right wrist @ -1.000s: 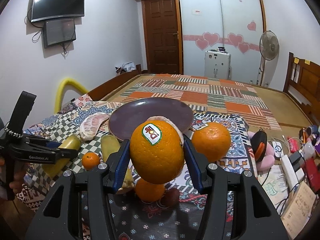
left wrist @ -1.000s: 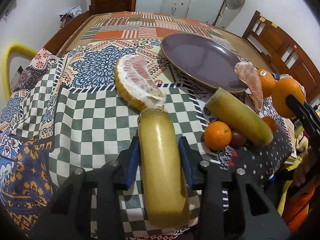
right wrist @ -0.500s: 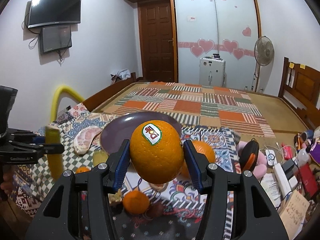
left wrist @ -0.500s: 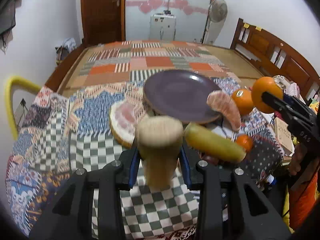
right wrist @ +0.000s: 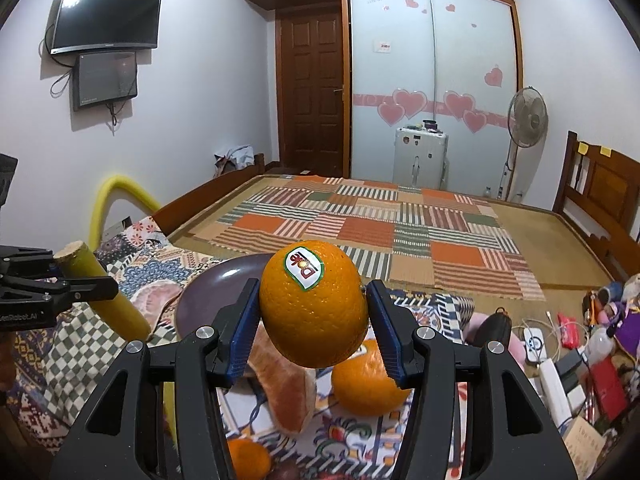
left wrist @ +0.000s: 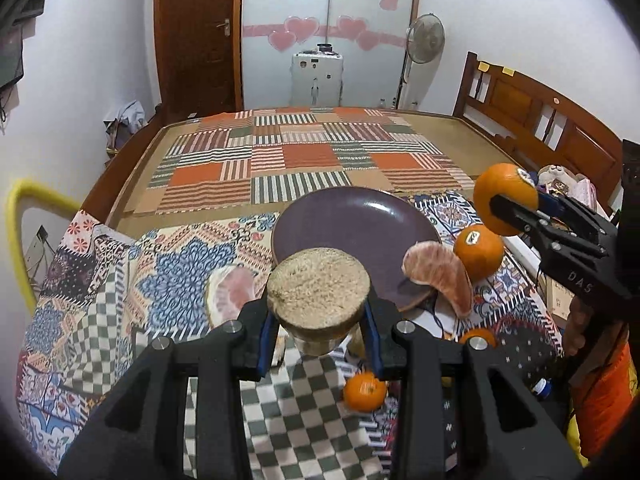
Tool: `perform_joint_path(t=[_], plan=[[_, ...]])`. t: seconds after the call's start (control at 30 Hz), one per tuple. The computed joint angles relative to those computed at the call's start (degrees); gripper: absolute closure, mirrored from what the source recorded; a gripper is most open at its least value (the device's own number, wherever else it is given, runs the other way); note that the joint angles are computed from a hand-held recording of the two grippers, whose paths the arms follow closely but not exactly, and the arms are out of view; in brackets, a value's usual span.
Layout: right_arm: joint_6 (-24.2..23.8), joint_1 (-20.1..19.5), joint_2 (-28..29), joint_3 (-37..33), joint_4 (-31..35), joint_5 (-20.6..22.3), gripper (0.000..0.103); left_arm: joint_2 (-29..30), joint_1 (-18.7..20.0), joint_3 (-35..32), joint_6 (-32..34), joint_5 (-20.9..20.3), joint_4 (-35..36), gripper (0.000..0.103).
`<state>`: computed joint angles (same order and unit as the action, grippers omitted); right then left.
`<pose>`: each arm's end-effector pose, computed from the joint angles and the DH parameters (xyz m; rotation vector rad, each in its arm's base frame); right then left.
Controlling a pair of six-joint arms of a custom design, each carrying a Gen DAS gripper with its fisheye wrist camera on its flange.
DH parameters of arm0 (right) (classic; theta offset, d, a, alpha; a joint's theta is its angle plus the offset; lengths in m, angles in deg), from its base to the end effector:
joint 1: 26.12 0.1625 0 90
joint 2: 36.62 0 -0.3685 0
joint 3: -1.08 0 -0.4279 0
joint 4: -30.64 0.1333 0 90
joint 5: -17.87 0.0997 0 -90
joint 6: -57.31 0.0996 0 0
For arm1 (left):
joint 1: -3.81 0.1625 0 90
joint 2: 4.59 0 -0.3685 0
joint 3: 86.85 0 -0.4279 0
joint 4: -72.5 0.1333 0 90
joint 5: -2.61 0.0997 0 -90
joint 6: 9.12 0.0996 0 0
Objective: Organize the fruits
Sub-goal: 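Lift the orange with the right gripper while the left lifts the yellow cylinder toward the plate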
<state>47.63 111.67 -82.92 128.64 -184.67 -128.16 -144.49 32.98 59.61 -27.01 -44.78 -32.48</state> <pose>0.3525 -0.2513 0.0353 0.6333 -2.1260 1.2059 -0.1227 -0.2984 0.2931 0.8643 2.3972 -0.7750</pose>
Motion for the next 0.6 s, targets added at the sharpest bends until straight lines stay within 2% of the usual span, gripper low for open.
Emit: perform_joint_path(t=[0.37,0.6], plan=[[-1.12,-4.09,0.56,-1.33,2.55,3.45,0.053,13.51,7.01,-1.89,7.19,-2.83,-14.91,0.067],[-1.28,-5.97,0.8,-2.74,5.5,4.6,0.053,21.03,9.21,-3.86,9.95,-3.43,-21.07,0.067]])
